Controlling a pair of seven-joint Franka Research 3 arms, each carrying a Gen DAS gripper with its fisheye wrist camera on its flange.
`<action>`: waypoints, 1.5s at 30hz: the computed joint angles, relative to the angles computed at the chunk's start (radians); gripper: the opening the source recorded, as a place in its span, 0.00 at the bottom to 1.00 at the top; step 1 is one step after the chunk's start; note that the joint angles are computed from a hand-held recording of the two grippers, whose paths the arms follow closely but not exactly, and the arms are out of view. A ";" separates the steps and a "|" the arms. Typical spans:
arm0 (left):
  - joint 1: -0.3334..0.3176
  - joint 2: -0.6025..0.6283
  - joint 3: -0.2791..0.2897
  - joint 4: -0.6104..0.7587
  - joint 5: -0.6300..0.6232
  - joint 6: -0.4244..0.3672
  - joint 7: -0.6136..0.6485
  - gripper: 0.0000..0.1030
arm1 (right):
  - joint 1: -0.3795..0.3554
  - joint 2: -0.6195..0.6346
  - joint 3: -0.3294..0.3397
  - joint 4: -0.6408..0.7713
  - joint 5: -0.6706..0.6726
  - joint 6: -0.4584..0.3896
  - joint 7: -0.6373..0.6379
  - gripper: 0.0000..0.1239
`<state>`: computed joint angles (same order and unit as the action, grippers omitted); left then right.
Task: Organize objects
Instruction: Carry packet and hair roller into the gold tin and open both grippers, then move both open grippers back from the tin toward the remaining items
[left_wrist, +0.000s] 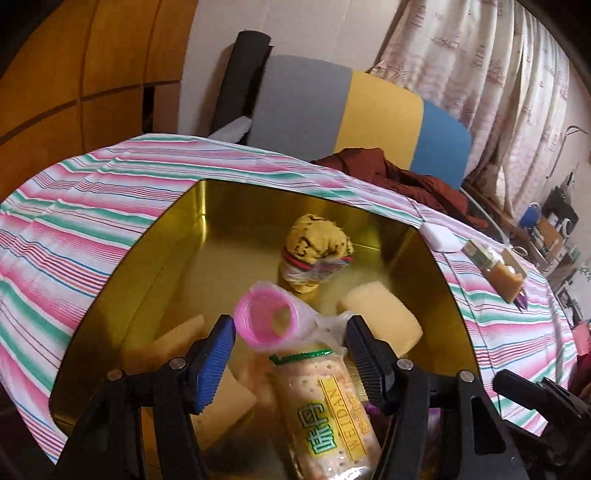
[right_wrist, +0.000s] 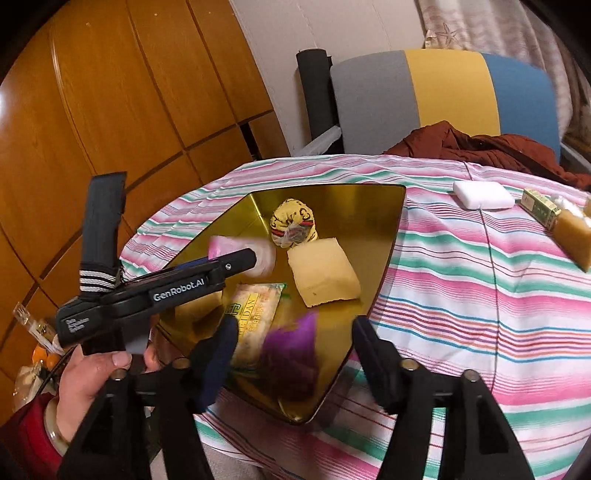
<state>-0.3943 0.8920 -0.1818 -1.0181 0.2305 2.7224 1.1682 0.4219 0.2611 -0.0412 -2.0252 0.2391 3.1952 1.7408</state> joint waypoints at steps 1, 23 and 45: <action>-0.001 -0.003 0.005 -0.005 0.001 0.005 -0.008 0.64 | 0.000 -0.003 -0.001 -0.006 0.001 0.005 0.000 0.55; -0.017 -0.056 -0.012 -0.073 0.058 0.061 -0.100 0.66 | 0.193 -0.036 -0.247 -0.086 -0.002 0.038 0.142 0.63; -0.031 -0.080 -0.178 -0.132 -0.106 0.054 0.254 0.66 | 0.634 -0.042 -0.916 -0.198 -0.429 -0.068 0.618 0.65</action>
<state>-0.4249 0.8125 -0.3594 -1.1503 0.1245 2.7766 1.4221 1.0560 0.2196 -0.9572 -2.2229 -0.1900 3.1277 2.3591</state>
